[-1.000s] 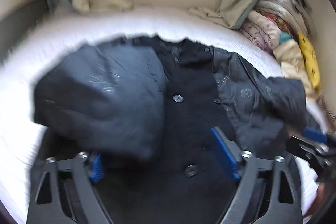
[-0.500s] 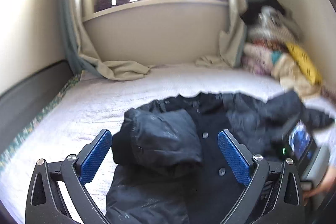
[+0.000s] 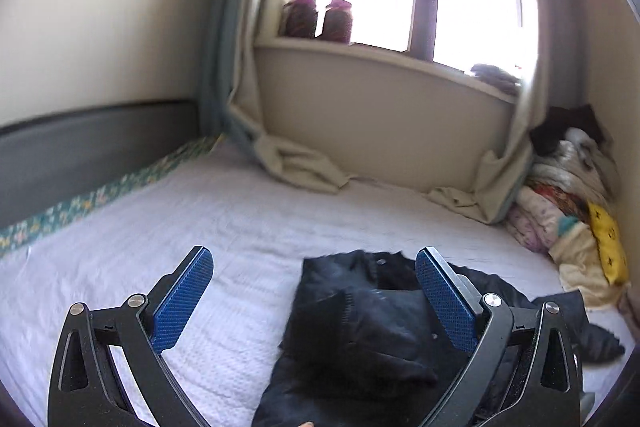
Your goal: Fold large clothes
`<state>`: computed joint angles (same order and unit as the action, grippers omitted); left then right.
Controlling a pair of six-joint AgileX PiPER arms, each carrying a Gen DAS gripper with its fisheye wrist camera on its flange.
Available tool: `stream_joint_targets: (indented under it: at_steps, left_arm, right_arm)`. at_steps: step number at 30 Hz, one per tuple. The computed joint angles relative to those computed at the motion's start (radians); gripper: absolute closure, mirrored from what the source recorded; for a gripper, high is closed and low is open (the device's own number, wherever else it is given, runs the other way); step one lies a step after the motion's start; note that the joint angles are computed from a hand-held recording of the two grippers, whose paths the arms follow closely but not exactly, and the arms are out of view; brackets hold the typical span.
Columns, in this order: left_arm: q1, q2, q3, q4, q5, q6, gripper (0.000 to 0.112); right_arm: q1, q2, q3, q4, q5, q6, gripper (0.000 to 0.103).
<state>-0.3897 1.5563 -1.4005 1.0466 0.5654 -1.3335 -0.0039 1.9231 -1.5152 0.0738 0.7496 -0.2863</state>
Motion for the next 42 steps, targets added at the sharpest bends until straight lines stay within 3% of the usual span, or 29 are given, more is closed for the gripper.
stream_joint_targets:
  at_steps: [5,8,12,19,20,22,24,27,30,32,36,40,42]
  left_arm:
    - [0.045,0.068,-0.114,-0.121,0.147,0.152,0.010]
    - [0.072,0.065,-0.115,-0.149,0.151,0.163,0.010]
    - [0.090,0.054,-0.099,-0.167,0.142,0.163,0.010]
    - [0.121,0.025,-0.075,-0.235,0.121,0.188,0.010]
    - [0.119,0.022,-0.073,-0.235,0.121,0.189,0.010]
    - [0.108,0.020,-0.071,-0.221,0.126,0.195,0.010]
    - [0.090,0.021,-0.066,-0.188,0.141,0.182,0.010]
    - [0.092,0.021,-0.069,-0.212,0.141,0.204,0.010]
    - [0.098,0.021,-0.068,-0.234,0.136,0.211,0.010]
    - [0.100,0.021,-0.066,-0.243,0.131,0.211,0.010]
    - [0.086,0.028,-0.064,-0.231,0.136,0.204,0.010]
    - [0.071,0.042,-0.063,-0.230,0.142,0.211,0.010]
    - [0.063,0.049,-0.063,-0.230,0.145,0.216,0.010]
  right_arm:
    - [0.092,-0.068,0.051,-0.210,-0.113,0.123,0.000]
    - [0.136,-0.146,0.092,-0.230,-0.164,0.126,0.000]
    - [0.224,-0.154,-0.016,-0.170,-0.116,0.079,0.000]
    - [0.439,0.052,-0.295,-0.395,0.019,0.099,0.000]
    - [0.462,0.091,-0.326,-0.458,0.039,0.133,0.002]
    - [0.498,0.149,-0.359,-0.607,0.044,0.248,0.018]
    - [0.493,0.183,-0.411,-0.616,0.062,0.302,0.046]
    - [0.412,0.229,-0.557,-0.395,0.148,0.282,0.070]
    - [0.318,0.219,-0.580,-0.230,0.159,0.299,0.083]
    - [0.248,0.229,-0.616,-0.104,0.188,0.296,0.086]
    - [0.061,0.247,-0.598,0.295,0.291,0.289,0.087]
    - [-0.094,0.258,-0.435,0.632,0.329,0.253,0.086]
    - [-0.149,0.272,-0.377,0.732,0.347,0.233,0.079]
